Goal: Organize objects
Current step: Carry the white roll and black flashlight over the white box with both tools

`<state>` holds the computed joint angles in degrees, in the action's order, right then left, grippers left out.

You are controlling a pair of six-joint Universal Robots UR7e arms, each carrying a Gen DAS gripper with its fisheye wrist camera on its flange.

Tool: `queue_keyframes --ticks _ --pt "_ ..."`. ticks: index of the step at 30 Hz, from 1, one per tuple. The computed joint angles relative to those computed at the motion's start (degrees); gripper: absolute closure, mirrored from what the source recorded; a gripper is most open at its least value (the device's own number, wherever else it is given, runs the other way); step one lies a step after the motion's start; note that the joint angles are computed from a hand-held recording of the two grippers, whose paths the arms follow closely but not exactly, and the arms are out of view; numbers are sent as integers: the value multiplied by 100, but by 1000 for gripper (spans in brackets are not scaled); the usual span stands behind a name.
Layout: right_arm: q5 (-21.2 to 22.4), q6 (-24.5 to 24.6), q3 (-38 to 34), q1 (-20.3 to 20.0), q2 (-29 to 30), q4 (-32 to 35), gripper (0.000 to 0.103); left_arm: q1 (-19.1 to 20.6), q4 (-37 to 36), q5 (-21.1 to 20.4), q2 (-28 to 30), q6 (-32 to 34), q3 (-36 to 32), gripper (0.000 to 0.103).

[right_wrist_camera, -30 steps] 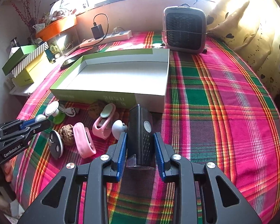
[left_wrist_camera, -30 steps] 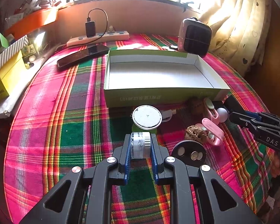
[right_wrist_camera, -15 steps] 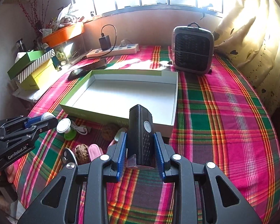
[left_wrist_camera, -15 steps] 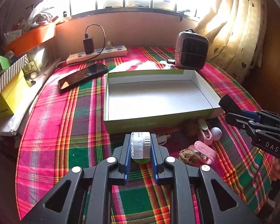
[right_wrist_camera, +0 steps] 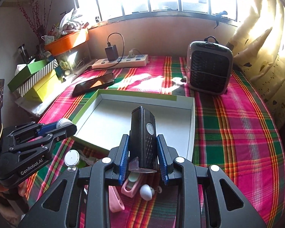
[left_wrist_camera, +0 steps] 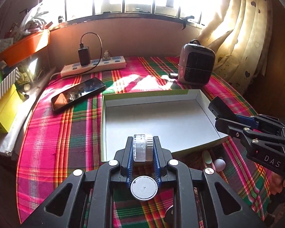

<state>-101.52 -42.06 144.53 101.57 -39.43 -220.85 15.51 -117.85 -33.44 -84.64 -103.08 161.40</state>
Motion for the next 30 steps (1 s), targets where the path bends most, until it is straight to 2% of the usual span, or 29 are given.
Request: queue_keyframes --ticks 7,9,12,19,24,30 --pt "-112 502 -629 146 -44 889 73 917 -1322 560 208 1442 -142 86" --pt "-119 655 -782 128 -4 1086 73 1243 -2066 637 365 2058 -151 86" --pt "-254 747 -970 130 166 1139 73 1674 -2776 750 654 2720 -255 86" --pt "-441 900 -1296 -6 432 1372 73 2630 -5068 581 1546 4530 -487 86" --pt "-638 909 -1496 -34 577 1441 73 3021 -5609 567 1902 5149 -736 86" --pt "-785 903 -1645 -68 713 1440 73 3300 -5923 496 2152 5635 -951 86"
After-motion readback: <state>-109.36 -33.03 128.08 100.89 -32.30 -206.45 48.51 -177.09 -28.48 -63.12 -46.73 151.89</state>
